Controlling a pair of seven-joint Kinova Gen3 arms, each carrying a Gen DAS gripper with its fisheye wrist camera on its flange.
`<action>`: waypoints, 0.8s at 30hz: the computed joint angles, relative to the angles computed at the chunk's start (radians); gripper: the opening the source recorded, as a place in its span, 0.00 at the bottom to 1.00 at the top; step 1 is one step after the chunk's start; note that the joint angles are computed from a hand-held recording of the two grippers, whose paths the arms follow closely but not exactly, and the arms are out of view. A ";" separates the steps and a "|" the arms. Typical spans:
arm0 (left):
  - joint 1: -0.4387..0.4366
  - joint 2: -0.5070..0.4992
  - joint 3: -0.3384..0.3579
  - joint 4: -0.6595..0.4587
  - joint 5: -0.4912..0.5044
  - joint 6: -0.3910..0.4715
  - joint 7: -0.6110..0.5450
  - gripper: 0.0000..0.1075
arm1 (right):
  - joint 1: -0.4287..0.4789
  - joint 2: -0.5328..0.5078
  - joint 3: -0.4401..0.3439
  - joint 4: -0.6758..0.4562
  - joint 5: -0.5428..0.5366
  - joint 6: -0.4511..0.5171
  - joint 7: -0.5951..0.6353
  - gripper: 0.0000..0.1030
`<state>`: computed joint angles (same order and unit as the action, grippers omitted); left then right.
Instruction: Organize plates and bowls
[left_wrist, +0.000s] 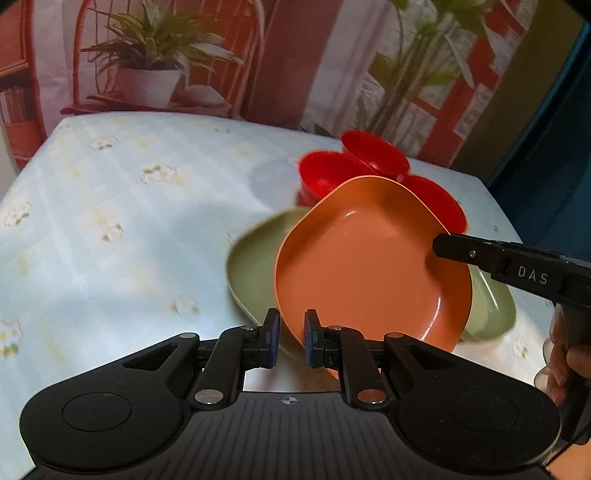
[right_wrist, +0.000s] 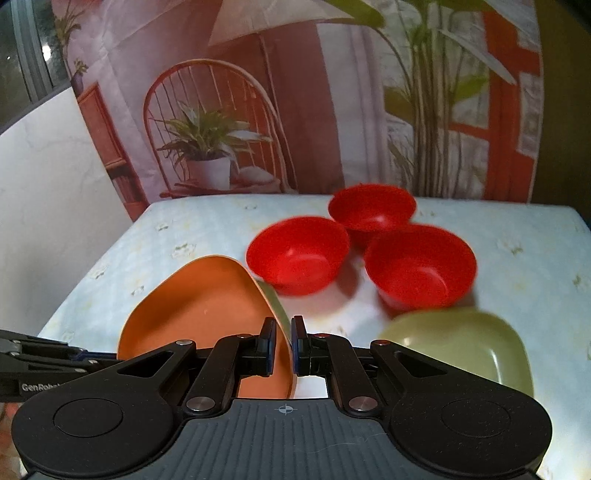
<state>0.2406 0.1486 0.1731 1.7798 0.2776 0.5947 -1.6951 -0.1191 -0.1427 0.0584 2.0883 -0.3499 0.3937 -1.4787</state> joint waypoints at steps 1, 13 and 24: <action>0.003 0.003 -0.004 -0.002 -0.011 -0.004 0.008 0.14 | -0.003 0.014 0.001 -0.008 -0.002 -0.009 0.005 0.08; 0.008 0.088 -0.018 -0.065 -0.117 0.017 0.083 0.14 | 0.005 0.153 -0.087 -0.062 0.137 -0.074 -0.142 0.08; 0.031 0.098 -0.025 -0.062 -0.154 -0.010 0.110 0.19 | -0.003 0.175 -0.098 -0.042 0.247 -0.085 -0.239 0.11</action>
<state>0.2720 0.2469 0.1476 1.7179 0.1232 0.5849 -1.5851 -0.1219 0.0326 -0.0396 2.0463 -0.1031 0.3082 -1.7180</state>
